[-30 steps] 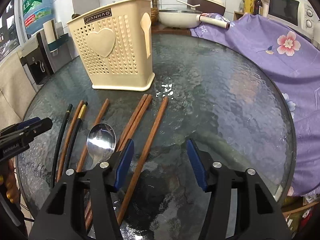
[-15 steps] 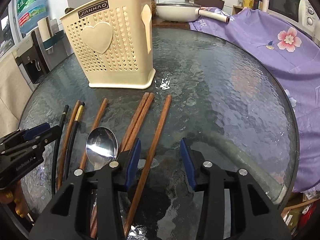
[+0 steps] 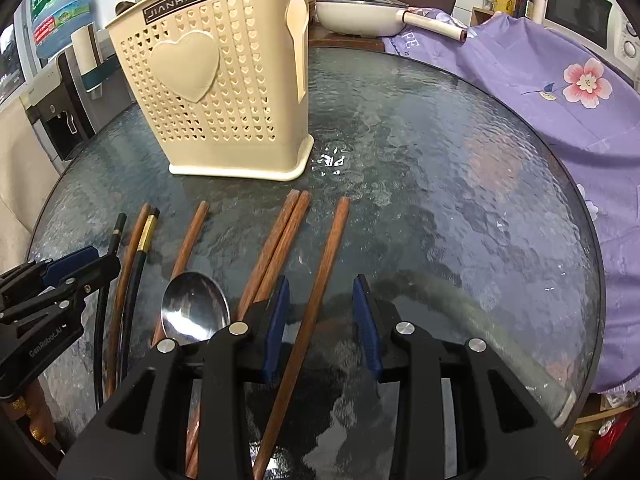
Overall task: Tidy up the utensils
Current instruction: 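Grasp a wooden chopstick with the right gripper while the left grasps a black chopstick, then lift both chopsticks upright and carry them over the utensil holder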
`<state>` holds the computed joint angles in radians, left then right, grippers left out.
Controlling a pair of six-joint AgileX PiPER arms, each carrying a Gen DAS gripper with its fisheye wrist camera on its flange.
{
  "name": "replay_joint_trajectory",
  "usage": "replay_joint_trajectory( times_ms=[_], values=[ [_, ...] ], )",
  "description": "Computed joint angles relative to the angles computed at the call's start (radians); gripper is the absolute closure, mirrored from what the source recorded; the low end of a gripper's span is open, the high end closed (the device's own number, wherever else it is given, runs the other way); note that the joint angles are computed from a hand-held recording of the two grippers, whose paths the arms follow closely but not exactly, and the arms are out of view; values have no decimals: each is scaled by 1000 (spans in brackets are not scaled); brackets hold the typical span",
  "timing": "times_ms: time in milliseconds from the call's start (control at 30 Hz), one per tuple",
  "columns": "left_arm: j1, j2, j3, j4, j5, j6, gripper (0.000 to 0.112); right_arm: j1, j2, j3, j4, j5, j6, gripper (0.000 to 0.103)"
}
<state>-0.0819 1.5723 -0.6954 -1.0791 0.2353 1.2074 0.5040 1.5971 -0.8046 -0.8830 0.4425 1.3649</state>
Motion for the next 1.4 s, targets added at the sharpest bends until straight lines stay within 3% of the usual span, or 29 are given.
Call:
replay_joint_trajectory(
  times_ms=[167,367,467,600,733,933,1400],
  values=[
    [-42,25,-43,166,-10,-186,89,-47,20,-42,92,-15,-128,74],
    [-78,44,-56,189,-43,-195,91,-67,61,-103,149,-12,-241,76],
    [-64,59,-80,211,-25,-193,92,-82,67,-118,195,-16,-313,80],
    [-59,77,-120,336,7,-306,92,-125,77,-147,324,-27,-450,81],
    [-89,66,-101,362,-19,-336,92,-111,98,-175,292,3,-425,82],
    [-90,46,-70,285,-13,-254,93,-104,104,-183,304,12,-437,85],
    [-83,69,-122,413,31,-364,103,-71,115,-197,299,42,-465,93]
  ],
)
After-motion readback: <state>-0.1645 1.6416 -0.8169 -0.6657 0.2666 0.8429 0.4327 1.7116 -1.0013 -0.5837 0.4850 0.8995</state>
